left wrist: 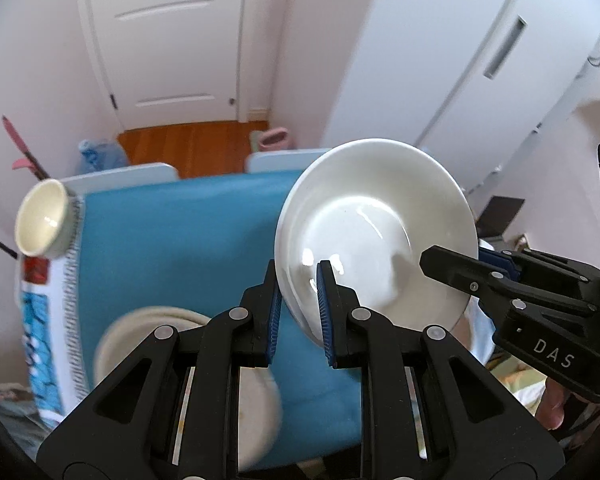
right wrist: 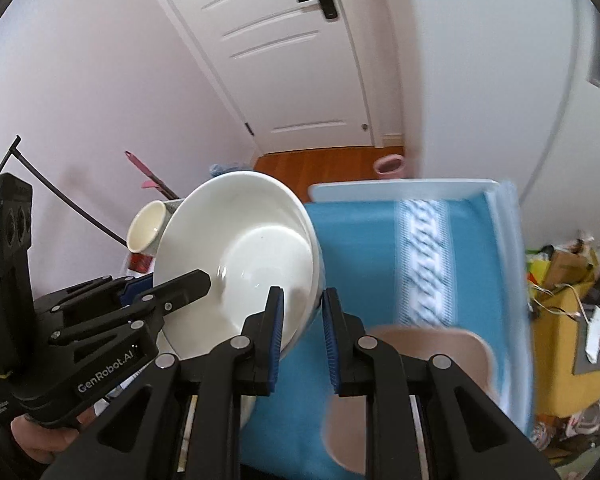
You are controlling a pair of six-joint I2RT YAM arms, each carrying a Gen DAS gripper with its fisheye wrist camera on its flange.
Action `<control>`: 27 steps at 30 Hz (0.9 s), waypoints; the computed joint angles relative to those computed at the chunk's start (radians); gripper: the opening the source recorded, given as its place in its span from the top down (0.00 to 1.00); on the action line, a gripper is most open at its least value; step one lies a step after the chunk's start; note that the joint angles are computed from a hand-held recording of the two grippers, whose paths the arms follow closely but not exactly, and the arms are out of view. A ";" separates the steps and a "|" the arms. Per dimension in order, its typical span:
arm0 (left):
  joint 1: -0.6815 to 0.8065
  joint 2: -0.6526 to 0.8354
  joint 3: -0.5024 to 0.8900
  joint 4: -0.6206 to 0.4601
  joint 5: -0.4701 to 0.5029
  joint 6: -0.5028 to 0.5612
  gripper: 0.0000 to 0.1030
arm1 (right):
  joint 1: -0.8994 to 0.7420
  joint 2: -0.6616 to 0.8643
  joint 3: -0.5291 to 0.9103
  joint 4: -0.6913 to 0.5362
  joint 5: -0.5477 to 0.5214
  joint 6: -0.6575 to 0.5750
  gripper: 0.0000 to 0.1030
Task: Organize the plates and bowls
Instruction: 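Lift the white ribbed bowl and carry it over the taupe dish, then lower the white bowl into the taupe dish and open both grippers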
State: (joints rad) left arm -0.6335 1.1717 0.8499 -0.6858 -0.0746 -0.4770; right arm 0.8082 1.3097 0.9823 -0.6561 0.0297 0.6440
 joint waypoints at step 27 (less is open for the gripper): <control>-0.368 0.475 0.006 0.194 -0.021 -0.285 0.85 | -0.216 -0.157 -0.481 0.069 -0.135 -0.182 0.83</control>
State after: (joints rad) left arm -1.0016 1.6469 0.8557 -0.4916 -0.0958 -0.7622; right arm 0.5925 1.1530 0.5017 -0.5872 -0.1053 0.4619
